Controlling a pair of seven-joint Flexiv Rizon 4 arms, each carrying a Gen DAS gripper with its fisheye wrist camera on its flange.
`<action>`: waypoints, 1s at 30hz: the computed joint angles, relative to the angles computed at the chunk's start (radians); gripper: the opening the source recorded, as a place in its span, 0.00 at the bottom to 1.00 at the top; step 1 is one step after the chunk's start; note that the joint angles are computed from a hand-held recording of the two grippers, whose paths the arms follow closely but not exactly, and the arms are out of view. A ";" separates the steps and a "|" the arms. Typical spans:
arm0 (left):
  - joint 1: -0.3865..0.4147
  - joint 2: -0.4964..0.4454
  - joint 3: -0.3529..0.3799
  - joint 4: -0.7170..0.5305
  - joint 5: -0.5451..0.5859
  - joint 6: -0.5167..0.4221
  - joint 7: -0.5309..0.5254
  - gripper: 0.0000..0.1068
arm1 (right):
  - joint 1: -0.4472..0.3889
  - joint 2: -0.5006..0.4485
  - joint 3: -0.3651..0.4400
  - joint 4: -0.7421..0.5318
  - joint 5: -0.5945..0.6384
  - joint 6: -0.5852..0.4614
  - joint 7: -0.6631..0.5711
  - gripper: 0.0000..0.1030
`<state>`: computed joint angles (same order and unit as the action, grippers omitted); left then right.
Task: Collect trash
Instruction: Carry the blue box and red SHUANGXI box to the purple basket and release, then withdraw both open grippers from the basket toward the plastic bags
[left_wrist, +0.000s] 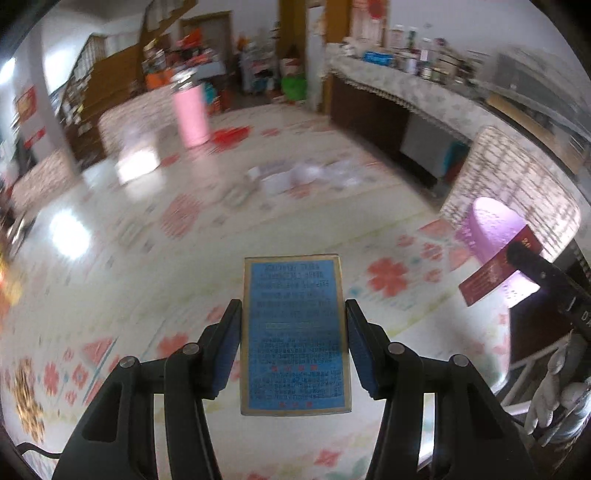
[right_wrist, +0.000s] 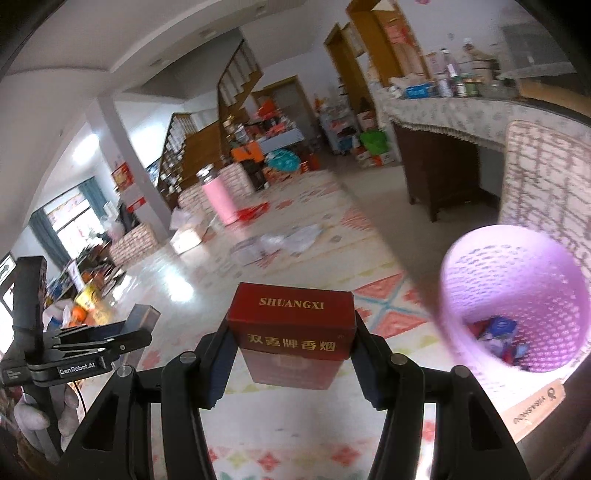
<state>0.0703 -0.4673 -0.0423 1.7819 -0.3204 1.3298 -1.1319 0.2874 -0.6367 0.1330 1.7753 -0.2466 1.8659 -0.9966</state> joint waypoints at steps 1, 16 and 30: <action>-0.003 -0.005 -0.008 -0.011 0.001 -0.004 0.006 0.50 | 0.006 0.008 -0.019 0.008 0.013 0.005 0.001 0.59; -0.185 -0.276 -0.089 -0.518 0.037 -0.271 0.071 0.50 | -0.020 0.053 -0.212 0.054 0.162 -0.015 -0.002 0.59; -0.240 -0.365 -0.074 -0.666 0.041 -0.309 0.029 0.75 | -0.154 0.013 -0.128 0.024 0.147 -0.041 0.066 0.71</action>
